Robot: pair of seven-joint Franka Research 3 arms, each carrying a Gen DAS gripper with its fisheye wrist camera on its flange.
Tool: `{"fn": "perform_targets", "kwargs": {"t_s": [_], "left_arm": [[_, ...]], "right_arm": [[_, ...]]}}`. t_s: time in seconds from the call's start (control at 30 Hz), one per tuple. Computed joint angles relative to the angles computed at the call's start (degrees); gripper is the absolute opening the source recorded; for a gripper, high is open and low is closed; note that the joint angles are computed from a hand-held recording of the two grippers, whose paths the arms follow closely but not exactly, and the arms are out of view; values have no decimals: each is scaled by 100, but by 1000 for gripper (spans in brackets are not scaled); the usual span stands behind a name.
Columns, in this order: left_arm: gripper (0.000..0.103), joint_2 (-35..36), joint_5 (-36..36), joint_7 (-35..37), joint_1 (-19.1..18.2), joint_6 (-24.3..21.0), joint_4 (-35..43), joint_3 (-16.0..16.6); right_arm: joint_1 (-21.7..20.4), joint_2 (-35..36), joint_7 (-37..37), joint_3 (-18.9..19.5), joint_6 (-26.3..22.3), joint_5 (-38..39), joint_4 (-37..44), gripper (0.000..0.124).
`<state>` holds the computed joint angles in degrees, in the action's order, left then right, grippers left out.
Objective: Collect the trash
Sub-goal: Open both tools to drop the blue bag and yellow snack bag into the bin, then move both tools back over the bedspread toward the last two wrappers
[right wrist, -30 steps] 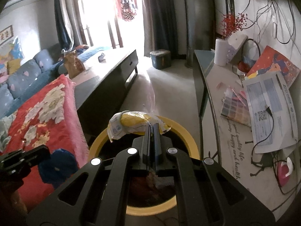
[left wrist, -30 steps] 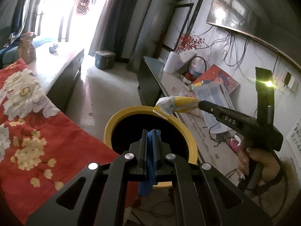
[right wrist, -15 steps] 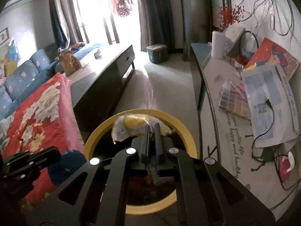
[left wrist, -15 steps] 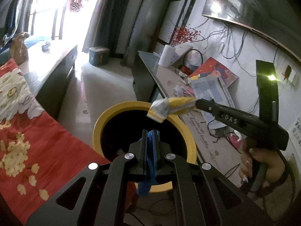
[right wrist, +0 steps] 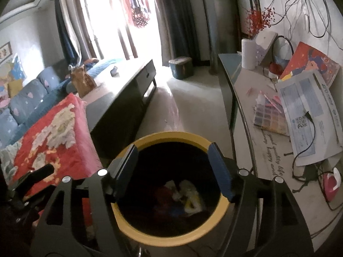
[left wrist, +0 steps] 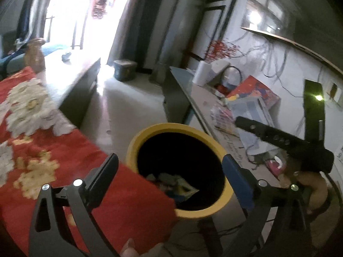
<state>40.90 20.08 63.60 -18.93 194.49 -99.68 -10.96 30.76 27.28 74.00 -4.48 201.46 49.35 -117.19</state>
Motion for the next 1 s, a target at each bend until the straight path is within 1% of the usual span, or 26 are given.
{"fn": "perform_targets", "kwargs": {"t_s": [0.03,0.07,0.1,0.17,0.2,0.23,0.27,0.3,0.4,0.47,0.57,0.63,0.67,0.8,0.9,0.97,1.0], "left_arm": [[95,-147,-156,-58,-172,103,-199,275],[95,-230,-259,-75,-274,173,-321,435],[95,-369,-473,-95,-494,268,-529,740],[95,-578,-762,-59,-682,405,-850,1047],[95,-693,-983,-9,-839,478,-1034,1263],[95,-771,-1177,66,-955,533,-1161,1413],[95,-851,-1406,159,-1089,610,-1303,1582],[95,-956,-1679,268,-1256,709,-1493,1789],[95,-1219,-2374,636,-1596,1001,-1977,2187],[95,-1414,-2688,833,-1623,1168,-2288,2259],[95,-1657,-3047,1075,-1525,1345,-2653,2220],[95,-1816,-3360,1309,-1533,1460,-2894,2242],[95,-1902,-3469,1398,-1495,1501,-3018,2227],[95,-2154,-3878,1725,-1308,1537,-3391,2141],[95,-2325,-4076,1818,-1050,1472,-3645,2006],[95,-2418,-4173,1845,-847,1410,-3800,1903],[95,-2456,-4190,1857,-740,1405,-3872,1842]], "right_arm": [[-178,-17,136,194,81,-192,-30,61],[-428,-38,343,471,185,-497,-81,61],[-558,-46,473,620,225,-711,-103,61],[-620,-48,599,728,205,-955,-83,61],[-684,-33,686,842,193,-1161,-51,61],[-732,-6,758,929,148,-1354,3,61],[-747,8,812,961,103,-1485,35,61],[-795,41,870,1055,33,-1693,102,61],[-849,157,969,1269,-229,-2240,364,62],[-814,230,980,1350,-352,-2524,534,62],[-785,344,1005,1468,-555,-2825,787,63],[-855,463,1027,1655,-698,-3038,1002,63],[-874,521,1030,1729,-772,-3124,1108,64],[-1103,800,940,2233,-1155,-3483,1536,67],[-1078,1039,759,2417,-1588,-3590,1932,67],[-956,1190,666,2408,-1829,-3535,2196,67],[-928,1304,591,2464,-1991,-3508,2371,67]]}}
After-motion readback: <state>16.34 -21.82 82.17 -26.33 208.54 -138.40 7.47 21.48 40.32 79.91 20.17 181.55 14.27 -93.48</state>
